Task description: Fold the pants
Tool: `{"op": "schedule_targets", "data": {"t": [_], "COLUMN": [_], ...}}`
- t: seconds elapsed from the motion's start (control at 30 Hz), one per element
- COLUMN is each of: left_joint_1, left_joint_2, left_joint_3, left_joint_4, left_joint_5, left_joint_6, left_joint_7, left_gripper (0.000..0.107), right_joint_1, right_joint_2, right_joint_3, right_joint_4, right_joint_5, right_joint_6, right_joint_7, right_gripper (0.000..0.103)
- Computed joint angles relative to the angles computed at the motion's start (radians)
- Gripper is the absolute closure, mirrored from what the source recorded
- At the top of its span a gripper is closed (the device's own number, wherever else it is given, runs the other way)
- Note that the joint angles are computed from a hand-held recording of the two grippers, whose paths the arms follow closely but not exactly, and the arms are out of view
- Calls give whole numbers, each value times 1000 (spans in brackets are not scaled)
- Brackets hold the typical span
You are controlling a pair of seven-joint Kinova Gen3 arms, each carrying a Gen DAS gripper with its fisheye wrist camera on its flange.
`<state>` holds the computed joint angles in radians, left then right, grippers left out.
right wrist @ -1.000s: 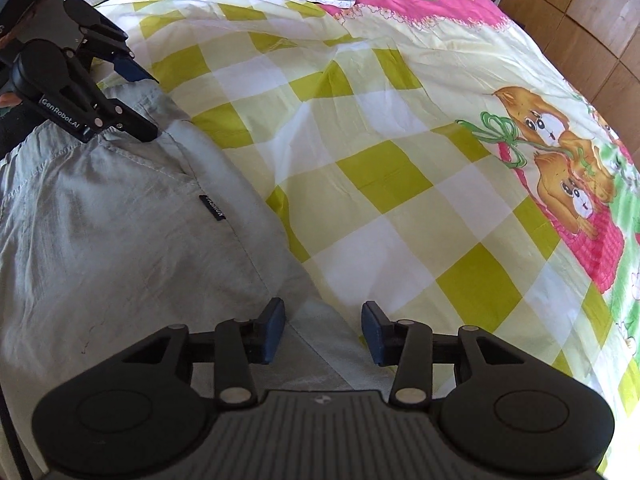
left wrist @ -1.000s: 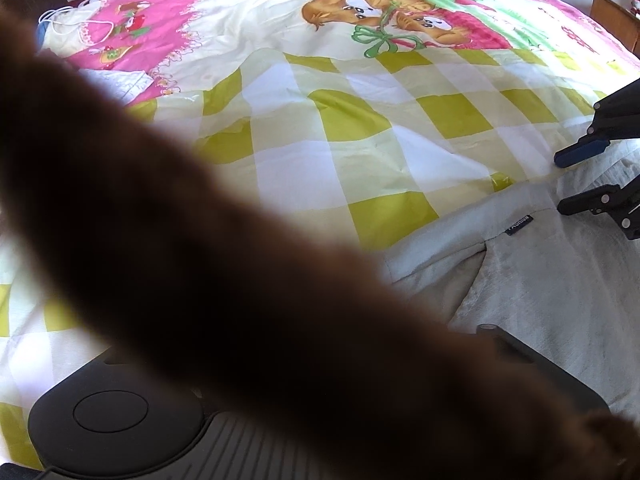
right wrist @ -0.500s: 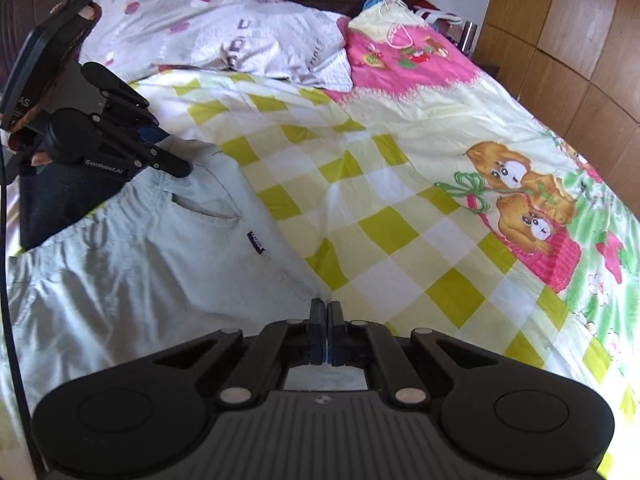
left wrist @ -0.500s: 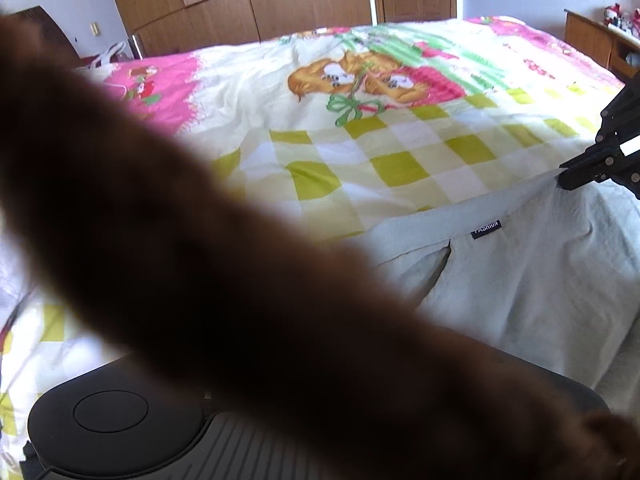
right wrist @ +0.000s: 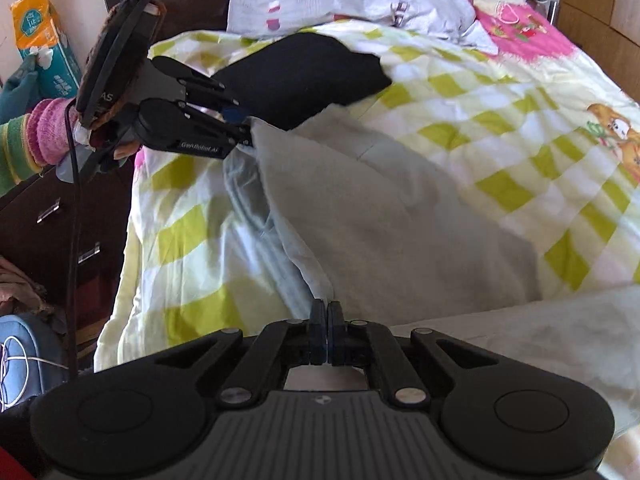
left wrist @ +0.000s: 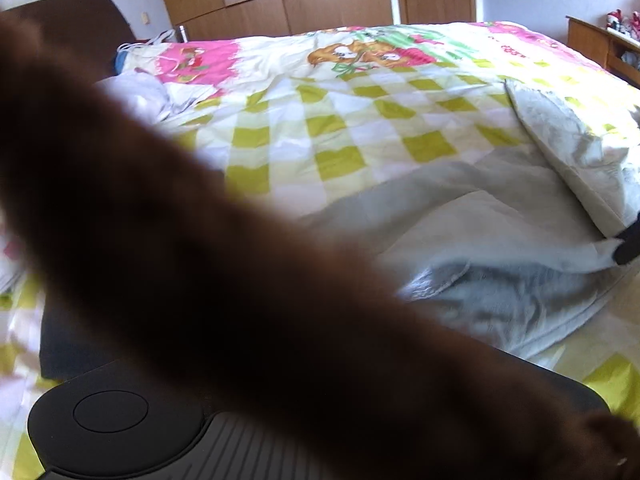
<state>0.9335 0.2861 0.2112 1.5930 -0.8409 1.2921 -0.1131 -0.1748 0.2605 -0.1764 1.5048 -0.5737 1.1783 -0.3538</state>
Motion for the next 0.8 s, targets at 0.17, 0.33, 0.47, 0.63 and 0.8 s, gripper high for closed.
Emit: {"op": "schedule_targets", "data": {"t": [0.17,0.33,0.47,0.63,0.8], "left_joint_1": [74,108,117,143,180], "left_joint_2": [28,68,74,100,107], "left_joint_3": [6,0,10,6,2], "left_joint_4": [34,18,33,26,-5], "left_joint_5": [-60,-102,-95,-35,-19], "left_joint_6": [77,144,167,187,299], "left_joint_7": [121,80,68,88,156], "left_gripper": [86,83,75,72,70], "right_joint_1": [-37,-58,-90,-97,-81], "right_joint_2": [-52,-73,-75,-98,-115], "right_joint_3": [-5,0,-5,-14,-3], "right_joint_4": [116,141,162,211,211], "right_joint_5": [41,45,86,94,74], "right_joint_6": [-104,-157,-194,-251,-232], "right_joint_7": [15,-40,-84,-59,-19], "right_gripper": [84,84,83,82,81]}}
